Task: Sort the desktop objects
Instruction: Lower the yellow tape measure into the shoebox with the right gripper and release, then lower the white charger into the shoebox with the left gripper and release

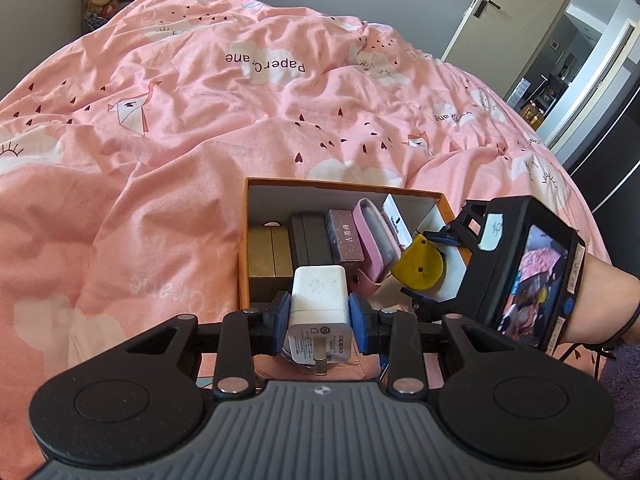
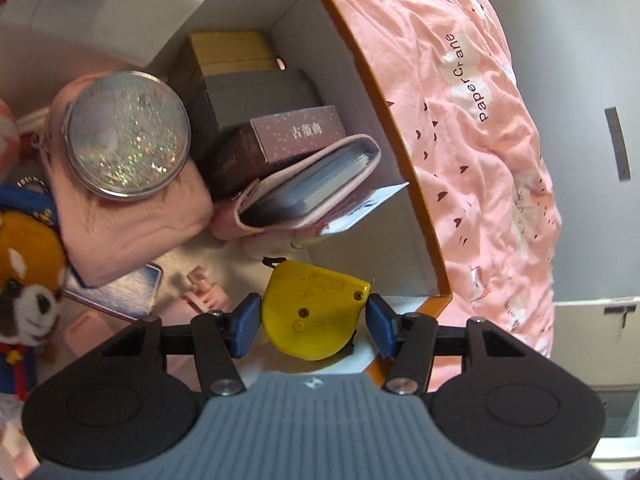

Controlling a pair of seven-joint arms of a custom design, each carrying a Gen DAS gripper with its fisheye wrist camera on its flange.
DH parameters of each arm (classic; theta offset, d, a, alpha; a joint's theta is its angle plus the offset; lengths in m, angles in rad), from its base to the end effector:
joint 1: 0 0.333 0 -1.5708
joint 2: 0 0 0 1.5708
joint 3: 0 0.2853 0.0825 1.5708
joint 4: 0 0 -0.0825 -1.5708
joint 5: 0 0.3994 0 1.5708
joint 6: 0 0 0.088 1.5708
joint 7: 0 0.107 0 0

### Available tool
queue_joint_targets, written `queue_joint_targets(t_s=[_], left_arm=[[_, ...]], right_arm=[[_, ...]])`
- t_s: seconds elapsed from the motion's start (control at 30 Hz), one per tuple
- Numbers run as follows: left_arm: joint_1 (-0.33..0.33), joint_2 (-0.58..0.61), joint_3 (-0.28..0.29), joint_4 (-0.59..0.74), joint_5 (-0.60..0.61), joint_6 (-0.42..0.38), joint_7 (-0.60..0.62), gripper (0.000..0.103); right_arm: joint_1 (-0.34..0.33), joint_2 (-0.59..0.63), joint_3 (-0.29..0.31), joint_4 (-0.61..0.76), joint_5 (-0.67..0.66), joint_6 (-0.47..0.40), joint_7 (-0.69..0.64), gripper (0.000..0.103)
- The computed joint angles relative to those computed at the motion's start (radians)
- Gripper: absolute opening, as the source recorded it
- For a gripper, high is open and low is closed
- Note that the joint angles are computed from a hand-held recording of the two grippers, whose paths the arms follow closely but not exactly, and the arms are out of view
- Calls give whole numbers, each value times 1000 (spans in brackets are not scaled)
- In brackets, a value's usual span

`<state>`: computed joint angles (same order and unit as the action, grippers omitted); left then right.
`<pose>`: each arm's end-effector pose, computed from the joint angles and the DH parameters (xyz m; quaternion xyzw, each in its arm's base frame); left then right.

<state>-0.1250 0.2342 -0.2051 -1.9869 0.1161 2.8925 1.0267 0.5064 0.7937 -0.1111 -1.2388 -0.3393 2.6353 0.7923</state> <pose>0.6140 -0.2110 0.3892 -0.7100 0.6209 -0.3085 0.1235 0.7135 0.3349 0.3324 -0.9429 0.0433 -0.3283 0.0352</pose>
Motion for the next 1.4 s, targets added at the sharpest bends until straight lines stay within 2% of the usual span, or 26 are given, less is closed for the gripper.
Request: queue_joint_targets(t_s=[0.17,0.37,0.53,0.63,0.77,0.83,0.9,1.03,1.1,1.2,1.3,1.4], left_arm=[[2,5,1,5,-4,-12,-6,37],[4,15,2,18,0,-20,-10,37],[5,24,-2,28,-5,-17,3,37],[-6,26,5,35,13,-19,-12,37],[-1,32,-10,48,5,-17,12,37],[3,40,-22,62,-9,-13,39,37],[5,54,-33,84,-22,-4,64,36],[-3,99,-50,157,-32,-5,111,36],[-7,132,-62,208,-38,-18,140,36],[-29,193,-63,300,-34,-52,160,36],[-62,262,-48,400,-14,-84,152,36],[-88,352,-38,528,-9,-136,133,36]], right_arm=[[24,28,-37,-2,-65,54,-23,59],[12,80,-16,91,-39,-20,-72,59],[2,97,-2,128,-11,-44,-98,61],[8,76,-14,90,-15,-4,-85,63],[13,-23,-31,-52,-31,101,-35,63],[-17,-88,-1,-125,6,142,-32,63],[-73,-156,58,-192,90,167,-48,63],[-195,-239,174,-239,323,160,-65,61],[-212,-257,179,-241,400,152,-27,47],[-207,-272,151,-257,447,150,60,35],[-185,-248,102,-250,426,158,158,32],[-204,-207,100,-216,434,150,210,32]])
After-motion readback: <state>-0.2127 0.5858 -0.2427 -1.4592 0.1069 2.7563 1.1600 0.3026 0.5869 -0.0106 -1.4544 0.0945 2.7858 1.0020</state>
